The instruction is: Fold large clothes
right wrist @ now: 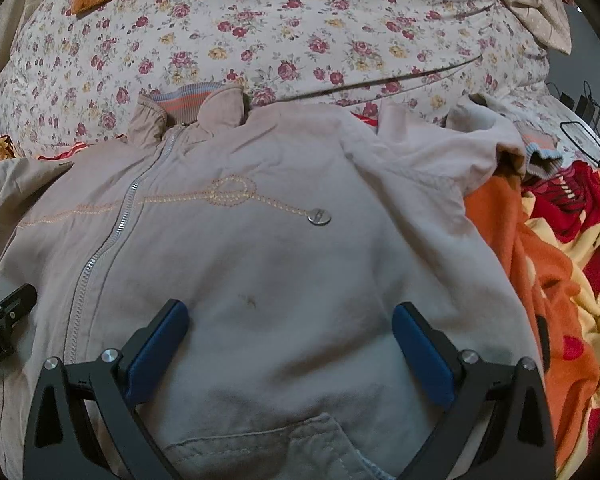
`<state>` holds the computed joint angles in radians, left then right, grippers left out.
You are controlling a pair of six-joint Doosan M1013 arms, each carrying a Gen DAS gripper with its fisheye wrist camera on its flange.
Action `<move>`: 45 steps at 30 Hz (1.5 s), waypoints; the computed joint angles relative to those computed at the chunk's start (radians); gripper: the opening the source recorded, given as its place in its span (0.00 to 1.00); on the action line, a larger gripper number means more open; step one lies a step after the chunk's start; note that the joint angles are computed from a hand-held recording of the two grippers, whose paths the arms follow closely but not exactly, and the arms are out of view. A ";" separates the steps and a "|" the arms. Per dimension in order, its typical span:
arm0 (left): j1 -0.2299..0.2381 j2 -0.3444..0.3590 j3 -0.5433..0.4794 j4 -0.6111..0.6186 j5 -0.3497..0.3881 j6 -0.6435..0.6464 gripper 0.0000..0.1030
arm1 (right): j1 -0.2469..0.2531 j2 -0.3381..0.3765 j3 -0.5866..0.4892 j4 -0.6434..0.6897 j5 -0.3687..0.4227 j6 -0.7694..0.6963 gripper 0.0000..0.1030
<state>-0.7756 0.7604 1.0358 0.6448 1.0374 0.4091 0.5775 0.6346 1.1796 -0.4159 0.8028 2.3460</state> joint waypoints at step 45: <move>0.241 -0.290 0.382 -0.021 -0.104 -0.441 0.08 | -0.006 -0.056 0.095 0.072 -0.111 -0.196 1.00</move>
